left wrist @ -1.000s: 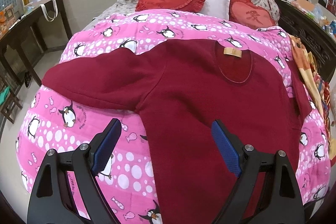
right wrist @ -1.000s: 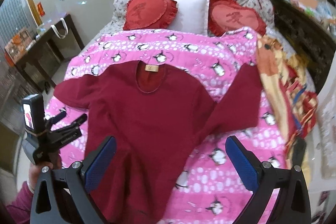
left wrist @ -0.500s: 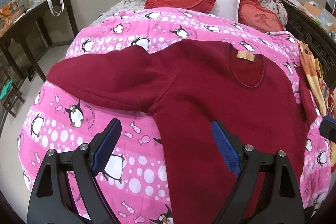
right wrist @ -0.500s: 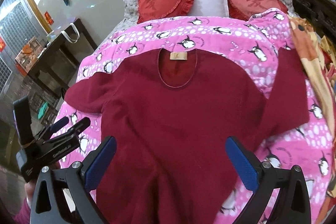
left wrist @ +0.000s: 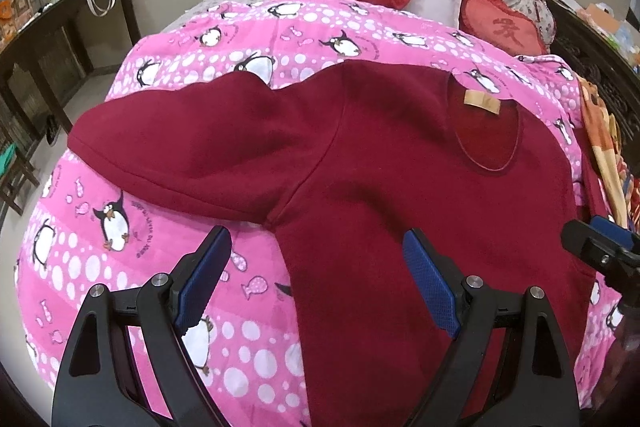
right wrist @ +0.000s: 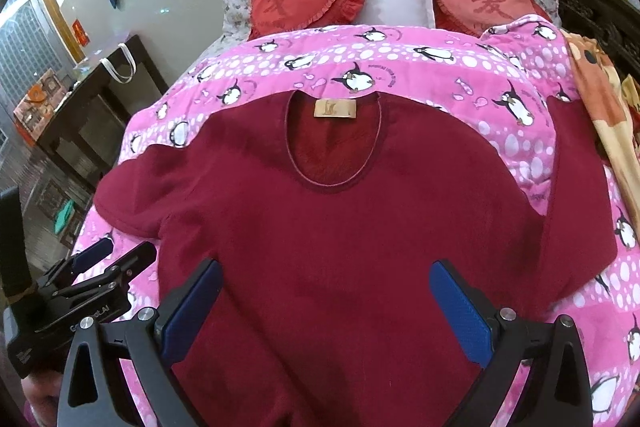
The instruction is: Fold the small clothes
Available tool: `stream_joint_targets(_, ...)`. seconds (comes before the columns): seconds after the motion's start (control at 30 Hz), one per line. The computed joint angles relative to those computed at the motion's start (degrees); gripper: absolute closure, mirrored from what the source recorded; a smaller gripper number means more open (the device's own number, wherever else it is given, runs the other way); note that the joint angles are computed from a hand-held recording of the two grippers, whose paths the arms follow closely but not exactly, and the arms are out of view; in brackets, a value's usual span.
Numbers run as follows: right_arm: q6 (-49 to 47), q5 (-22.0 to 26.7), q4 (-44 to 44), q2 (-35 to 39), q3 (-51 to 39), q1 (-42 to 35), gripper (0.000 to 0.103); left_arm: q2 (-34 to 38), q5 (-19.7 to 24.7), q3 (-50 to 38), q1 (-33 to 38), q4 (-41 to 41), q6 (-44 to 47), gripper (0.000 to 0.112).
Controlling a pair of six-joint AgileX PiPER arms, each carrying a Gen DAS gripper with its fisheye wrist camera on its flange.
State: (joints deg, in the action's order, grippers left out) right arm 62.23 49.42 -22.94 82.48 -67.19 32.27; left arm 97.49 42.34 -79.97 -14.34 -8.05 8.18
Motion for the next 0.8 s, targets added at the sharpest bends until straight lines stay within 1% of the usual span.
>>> stream_joint_targets(0.13, -1.3, -2.7, 1.4, 2.9, -0.9, -1.8, 0.000, 2.0, 0.1, -1.7, 0.4, 0.2, -0.3, 0.024)
stream_joint_targets(0.23, -1.8, -3.5, 1.5, 5.6, -2.6, -2.1, 0.000, 3.6, 0.4, -3.3, 1.2, 0.1, -0.3, 0.024)
stream_joint_targets(0.43, -2.9, -4.7, 1.4, 10.6, -6.3, -2.2, 0.000, 7.1, 1.5, -7.2, 3.4, -0.3, -0.6, 0.024)
stream_joint_targets(0.6, -3.4, -4.6, 1.2, 14.4, -8.9, -1.9, 0.000, 9.1, 2.1, -9.5, 5.0, 0.0, -0.4, 0.024)
stream_joint_targets(0.73, -5.6, -4.8, 2.9, 15.9, -10.1, -2.1, 0.000, 10.9, 4.1, -12.6, 8.9, -3.4, 2.2, 0.024)
stream_joint_targets(0.8, -7.1, -5.1, 4.1, 16.4, -10.4, -2.3, 0.000, 12.1, 4.1, -14.6, 12.0, -4.4, 1.9, 0.024)
